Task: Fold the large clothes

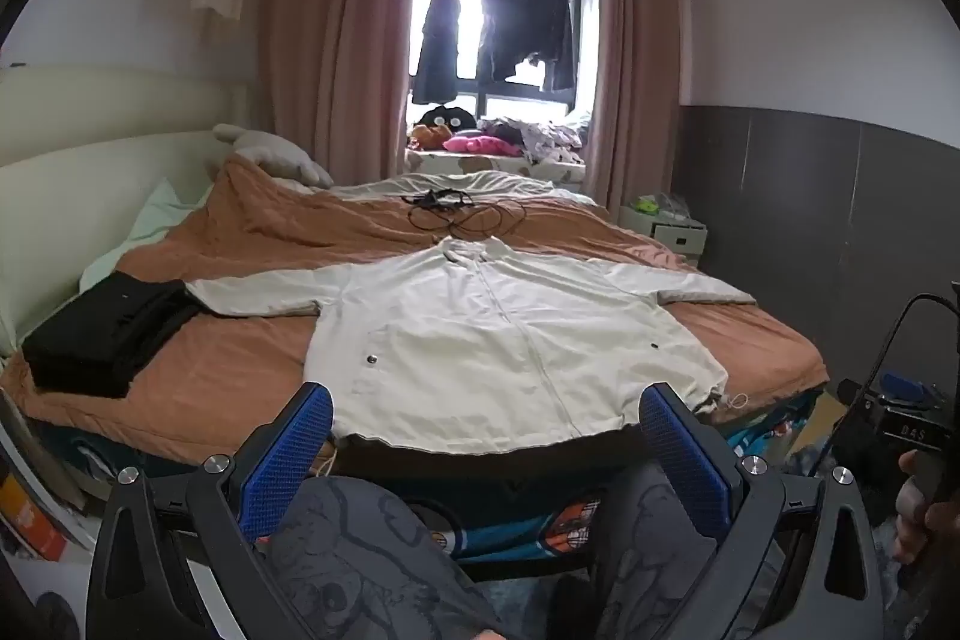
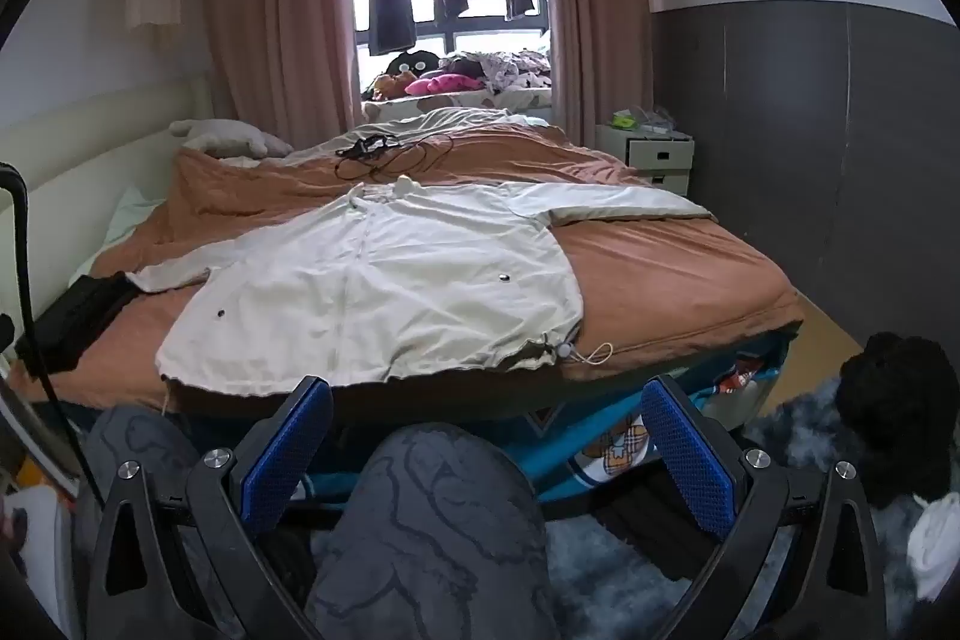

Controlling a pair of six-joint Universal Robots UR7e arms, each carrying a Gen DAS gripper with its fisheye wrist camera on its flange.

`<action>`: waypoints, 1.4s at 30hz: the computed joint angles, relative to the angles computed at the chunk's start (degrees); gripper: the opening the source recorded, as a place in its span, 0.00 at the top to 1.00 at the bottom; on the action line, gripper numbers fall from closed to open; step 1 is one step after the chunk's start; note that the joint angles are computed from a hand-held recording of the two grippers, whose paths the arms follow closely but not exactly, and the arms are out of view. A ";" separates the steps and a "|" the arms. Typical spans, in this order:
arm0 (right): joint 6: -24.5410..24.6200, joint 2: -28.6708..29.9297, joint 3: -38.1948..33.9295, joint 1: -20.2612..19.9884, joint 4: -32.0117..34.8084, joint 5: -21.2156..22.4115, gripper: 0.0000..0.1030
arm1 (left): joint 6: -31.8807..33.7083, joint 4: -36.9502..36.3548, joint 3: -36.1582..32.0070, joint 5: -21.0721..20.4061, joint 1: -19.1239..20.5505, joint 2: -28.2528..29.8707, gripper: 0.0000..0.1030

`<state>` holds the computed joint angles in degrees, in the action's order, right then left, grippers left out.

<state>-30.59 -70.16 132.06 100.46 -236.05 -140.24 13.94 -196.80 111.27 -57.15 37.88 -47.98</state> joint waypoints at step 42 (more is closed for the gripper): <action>-2.60 1.33 -1.75 0.97 -3.50 -0.06 0.00 | 0.48 0.72 0.37 -2.02 1.18 -1.41 0.00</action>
